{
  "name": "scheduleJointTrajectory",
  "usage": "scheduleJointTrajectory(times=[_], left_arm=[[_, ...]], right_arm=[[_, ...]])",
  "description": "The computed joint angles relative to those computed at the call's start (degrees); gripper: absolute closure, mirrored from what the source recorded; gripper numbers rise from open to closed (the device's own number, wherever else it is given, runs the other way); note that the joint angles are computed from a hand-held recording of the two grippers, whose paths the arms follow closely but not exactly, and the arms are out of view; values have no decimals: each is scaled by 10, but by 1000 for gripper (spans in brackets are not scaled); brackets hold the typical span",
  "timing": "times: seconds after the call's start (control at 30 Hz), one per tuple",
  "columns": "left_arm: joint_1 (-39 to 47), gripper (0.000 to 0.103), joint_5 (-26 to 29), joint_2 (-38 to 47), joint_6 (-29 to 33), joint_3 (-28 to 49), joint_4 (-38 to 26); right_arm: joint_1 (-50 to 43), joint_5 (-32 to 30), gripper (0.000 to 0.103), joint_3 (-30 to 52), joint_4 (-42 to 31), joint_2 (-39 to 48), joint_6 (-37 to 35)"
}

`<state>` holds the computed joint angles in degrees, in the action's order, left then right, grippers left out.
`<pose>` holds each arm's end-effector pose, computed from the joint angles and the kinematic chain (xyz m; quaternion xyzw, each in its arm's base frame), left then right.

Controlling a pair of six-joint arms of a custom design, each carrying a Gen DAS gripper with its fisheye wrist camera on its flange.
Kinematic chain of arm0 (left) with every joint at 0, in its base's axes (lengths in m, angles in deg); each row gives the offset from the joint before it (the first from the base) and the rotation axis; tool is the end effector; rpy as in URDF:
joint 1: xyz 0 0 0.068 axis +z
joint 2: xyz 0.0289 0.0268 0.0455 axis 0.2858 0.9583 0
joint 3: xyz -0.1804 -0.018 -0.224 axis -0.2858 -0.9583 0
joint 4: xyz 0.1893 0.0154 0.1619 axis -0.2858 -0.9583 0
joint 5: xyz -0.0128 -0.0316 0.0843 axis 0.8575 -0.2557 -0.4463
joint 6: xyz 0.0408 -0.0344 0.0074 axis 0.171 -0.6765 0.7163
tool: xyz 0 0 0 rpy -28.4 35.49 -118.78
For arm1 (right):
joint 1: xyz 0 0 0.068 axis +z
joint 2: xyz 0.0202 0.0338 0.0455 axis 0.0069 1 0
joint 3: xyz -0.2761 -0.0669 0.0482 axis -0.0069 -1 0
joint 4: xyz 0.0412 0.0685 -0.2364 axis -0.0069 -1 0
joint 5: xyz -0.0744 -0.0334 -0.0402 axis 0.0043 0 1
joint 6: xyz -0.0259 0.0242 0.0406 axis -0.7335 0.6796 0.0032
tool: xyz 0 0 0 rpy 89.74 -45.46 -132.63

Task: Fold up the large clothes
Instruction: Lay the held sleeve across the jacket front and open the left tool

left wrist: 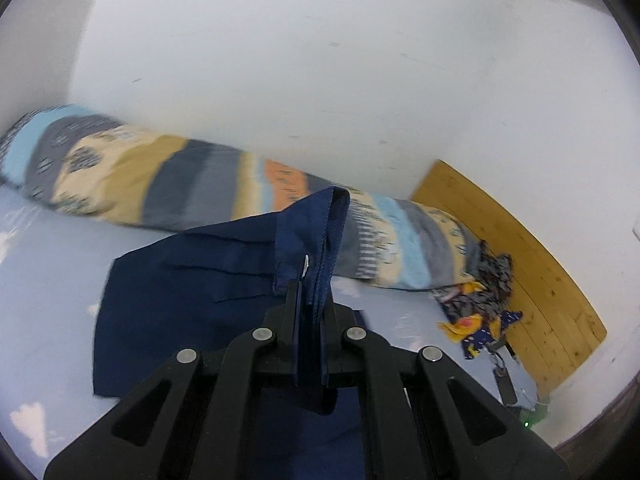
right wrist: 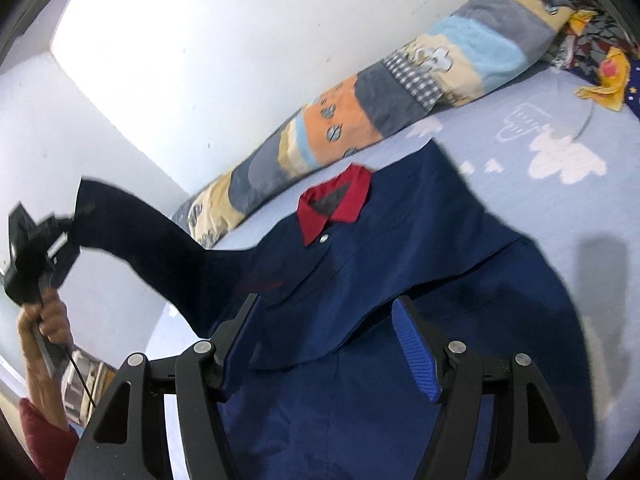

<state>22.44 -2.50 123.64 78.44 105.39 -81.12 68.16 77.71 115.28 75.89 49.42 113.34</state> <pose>0.2299 0.0034 0.4150 0.0495 0.8600 -0.2615 0.4354 0.0910 0.1684 0.2306 0.1382 0.8573 0.2830 0.4072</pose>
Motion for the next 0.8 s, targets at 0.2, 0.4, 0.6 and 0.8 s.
scheduleJointTrajectory(times=[0.2,0.4,0.6,0.8], left_arm=[[-262,98,-159,57,-118,-36,99],[-438,98,-247,158,-199,-103,205],[-492,94,-279,256,-237,-185,314],[-522,53,-316,216,-193,-230,312]], right_arm=[[4,35,34,-34,-80,-123,38],[3,60,34,-45,-163,-221,69],[-14,54,34,-45,-191,-250,71],[1,73,34,-45,-204,-262,77]])
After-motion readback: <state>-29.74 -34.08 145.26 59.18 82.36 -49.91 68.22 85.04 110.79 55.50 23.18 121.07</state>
